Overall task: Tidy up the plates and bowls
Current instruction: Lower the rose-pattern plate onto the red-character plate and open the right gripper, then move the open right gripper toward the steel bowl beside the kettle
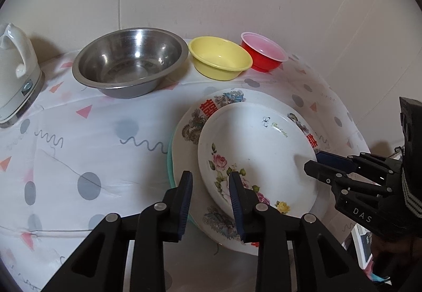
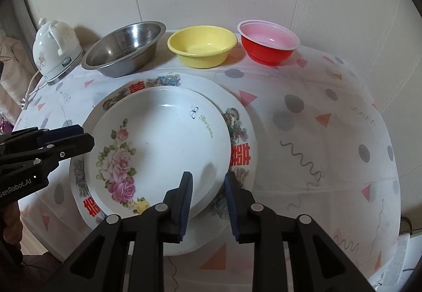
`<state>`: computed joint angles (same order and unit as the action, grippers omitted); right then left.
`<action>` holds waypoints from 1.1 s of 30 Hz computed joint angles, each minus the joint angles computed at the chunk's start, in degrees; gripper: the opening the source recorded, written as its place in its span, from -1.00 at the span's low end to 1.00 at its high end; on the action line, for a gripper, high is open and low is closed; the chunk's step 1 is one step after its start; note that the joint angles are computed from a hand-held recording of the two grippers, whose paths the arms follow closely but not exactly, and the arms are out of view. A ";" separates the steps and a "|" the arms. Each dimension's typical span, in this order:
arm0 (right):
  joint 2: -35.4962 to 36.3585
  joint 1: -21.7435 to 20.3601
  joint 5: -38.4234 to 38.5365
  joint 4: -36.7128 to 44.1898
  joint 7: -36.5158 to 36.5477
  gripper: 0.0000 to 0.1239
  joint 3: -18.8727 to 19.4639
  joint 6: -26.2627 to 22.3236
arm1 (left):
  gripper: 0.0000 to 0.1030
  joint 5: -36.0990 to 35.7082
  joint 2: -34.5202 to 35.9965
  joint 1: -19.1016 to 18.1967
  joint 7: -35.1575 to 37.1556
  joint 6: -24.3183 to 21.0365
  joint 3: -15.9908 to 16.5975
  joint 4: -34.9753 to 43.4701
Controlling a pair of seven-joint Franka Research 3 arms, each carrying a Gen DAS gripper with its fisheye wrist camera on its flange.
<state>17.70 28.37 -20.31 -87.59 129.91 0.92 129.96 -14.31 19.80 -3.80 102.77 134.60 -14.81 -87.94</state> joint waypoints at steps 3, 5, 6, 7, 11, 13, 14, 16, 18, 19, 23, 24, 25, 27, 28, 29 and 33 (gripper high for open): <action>0.10 0.31 -0.53 0.23 -0.01 -0.58 -0.01 -0.56 | -0.43 0.71 -0.31 -0.18 -0.20 0.19 0.19 -0.32; 0.02 0.52 -1.06 0.16 -0.26 -0.59 0.01 -0.82 | -0.40 1.21 -0.86 -0.31 -0.41 0.63 0.30 -0.98; -0.13 0.54 -1.09 -0.10 -0.22 -0.59 0.04 -0.66 | -0.36 1.30 -1.01 -0.32 -0.39 0.74 0.31 -1.15; -0.23 0.54 -1.05 -0.22 -0.26 -0.59 0.10 -0.69 | -0.36 1.32 -1.18 -0.32 -0.35 0.83 0.30 -1.35; -0.23 0.67 -1.09 0.02 -1.03 -0.59 0.36 -1.49 | -0.35 1.34 -2.02 -0.36 0.21 1.65 0.26 -2.51; -0.45 0.55 -0.60 -0.32 -0.93 -0.59 0.45 -1.17 | -0.35 1.32 -2.46 -0.37 0.46 2.06 0.29 -3.07; -0.65 0.43 -0.18 -0.62 -0.85 -0.59 0.51 -0.89 | -0.34 1.21 -2.68 -0.36 0.64 2.23 0.27 -3.37; -0.78 0.34 0.28 -0.79 -0.94 -0.59 0.65 -0.81 | -0.34 1.40 -3.17 -0.48 0.66 2.61 0.40 -4.01; -1.11 0.13 1.22 -1.26 -0.36 -0.59 0.74 -0.17 | -0.34 1.51 -3.60 -0.55 0.64 2.83 0.52 -4.49; -1.42 0.04 1.48 -1.68 0.11 -0.59 0.73 0.41 | -0.34 1.53 -3.79 -0.56 0.51 2.91 0.60 -4.69; -2.18 -0.13 0.77 -2.41 1.19 -0.59 0.59 2.92 | -0.34 1.86 -4.31 -0.61 -0.14 3.26 0.96 -5.24; -2.26 -0.27 0.91 -2.46 1.31 -0.58 0.62 3.59 | -0.34 1.93 -4.46 -0.61 -0.55 3.43 1.09 -5.44; -2.19 -0.38 1.03 -2.37 1.38 -0.58 0.64 4.22 | -0.33 1.99 -4.57 -0.58 -0.72 3.55 1.16 -5.61; -1.85 -0.88 1.90 -1.86 0.07 -0.56 0.88 6.18 | -0.33 2.79 -4.82 -0.74 -1.86 3.89 1.51 -6.01; -1.42 -1.19 2.77 -1.28 -1.12 -0.55 1.06 7.03 | -0.33 3.06 -4.93 -0.75 -2.44 4.09 1.67 -6.18; -0.94 -1.47 3.79 -0.67 -2.36 -0.54 1.23 7.77 | -0.33 3.32 -5.00 -0.75 -2.93 4.25 1.77 -6.32; 1.61 -1.92 7.86 2.52 -7.38 -0.54 1.72 8.97 | -0.31 5.00 -5.18 -0.84 -5.88 4.82 2.43 -6.73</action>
<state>19.31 26.45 -12.45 -85.06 122.53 2.64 138.93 -9.31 14.63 -4.64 96.90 139.41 -12.38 -94.67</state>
